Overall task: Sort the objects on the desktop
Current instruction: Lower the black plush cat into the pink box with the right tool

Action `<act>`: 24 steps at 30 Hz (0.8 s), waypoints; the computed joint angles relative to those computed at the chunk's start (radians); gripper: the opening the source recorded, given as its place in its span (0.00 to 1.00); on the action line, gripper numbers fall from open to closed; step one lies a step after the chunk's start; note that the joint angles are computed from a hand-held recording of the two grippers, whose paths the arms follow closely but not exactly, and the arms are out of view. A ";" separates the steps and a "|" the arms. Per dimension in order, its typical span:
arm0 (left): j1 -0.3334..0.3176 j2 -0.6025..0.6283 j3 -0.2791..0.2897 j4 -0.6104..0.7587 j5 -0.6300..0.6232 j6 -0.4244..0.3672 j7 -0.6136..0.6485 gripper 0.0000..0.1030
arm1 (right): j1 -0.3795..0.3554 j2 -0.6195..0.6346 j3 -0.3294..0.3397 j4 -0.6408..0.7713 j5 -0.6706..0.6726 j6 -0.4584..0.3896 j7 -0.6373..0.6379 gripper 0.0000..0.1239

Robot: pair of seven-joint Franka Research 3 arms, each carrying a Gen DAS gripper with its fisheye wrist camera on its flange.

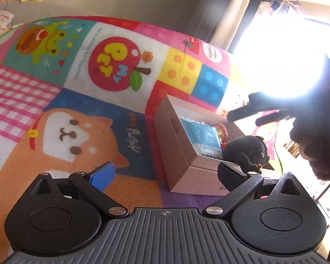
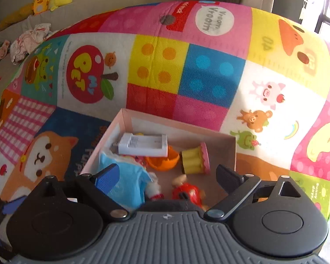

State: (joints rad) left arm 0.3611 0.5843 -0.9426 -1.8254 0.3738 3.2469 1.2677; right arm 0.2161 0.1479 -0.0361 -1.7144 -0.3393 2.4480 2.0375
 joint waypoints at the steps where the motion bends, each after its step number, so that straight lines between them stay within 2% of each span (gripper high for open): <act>1: 0.004 0.003 -0.007 0.000 0.003 -0.002 0.003 0.99 | -0.001 -0.020 -0.001 -0.030 0.003 -0.011 0.007 0.77; 5: -0.006 -0.003 -0.002 -0.002 0.005 -0.004 0.009 0.99 | -0.023 -0.035 0.007 -0.084 0.068 0.025 -0.001 0.77; 8: -0.021 -0.014 0.014 -0.006 0.005 0.000 0.011 0.99 | -0.047 0.017 0.027 -0.024 0.256 -0.033 -0.106 0.75; 9: -0.013 -0.009 0.005 -0.008 0.009 0.002 0.016 0.99 | -0.042 0.028 0.025 -0.013 0.265 -0.048 -0.105 0.75; 11: 0.000 0.006 -0.013 -0.006 0.014 -0.003 0.024 0.99 | -0.015 0.024 0.012 -0.022 0.188 -0.034 -0.068 0.72; 12: 0.010 0.016 -0.026 -0.004 0.016 -0.010 0.030 0.99 | -0.006 0.016 0.004 -0.028 0.154 -0.020 -0.035 0.64; 13: 0.016 0.024 -0.036 -0.002 0.014 -0.016 0.035 0.99 | -0.008 0.009 0.002 -0.025 0.155 -0.010 -0.025 0.64; 15: 0.024 0.032 -0.047 -0.001 0.005 -0.023 0.043 0.99 | -0.009 -0.019 -0.010 -0.052 0.116 0.092 0.038 0.64; 20: 0.017 0.023 -0.035 -0.006 -0.014 -0.012 0.045 0.99 | 0.009 -0.016 -0.056 -0.069 -0.215 0.293 0.282 0.66; 21: 0.013 0.020 -0.029 -0.006 -0.015 -0.011 0.042 0.99 | 0.003 -0.013 -0.053 -0.075 -0.209 0.312 0.265 0.69; 22: 0.011 0.018 -0.025 -0.005 -0.017 -0.011 0.040 0.99 | -0.016 -0.006 -0.032 -0.073 -0.132 0.302 0.188 0.69; 23: 0.010 0.017 -0.023 -0.006 -0.018 -0.010 0.038 0.99 | -0.029 -0.003 -0.014 -0.070 -0.046 0.268 0.117 0.69; 24: 0.010 0.017 -0.023 -0.005 -0.018 -0.009 0.037 0.99 | -0.028 -0.009 -0.013 -0.078 -0.018 0.247 0.111 0.69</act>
State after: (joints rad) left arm 0.3713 0.6012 -0.9654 -1.8307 0.3562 3.2379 1.3042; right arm 0.1880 0.1394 -0.0491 -1.7920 -0.3574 2.6951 2.1480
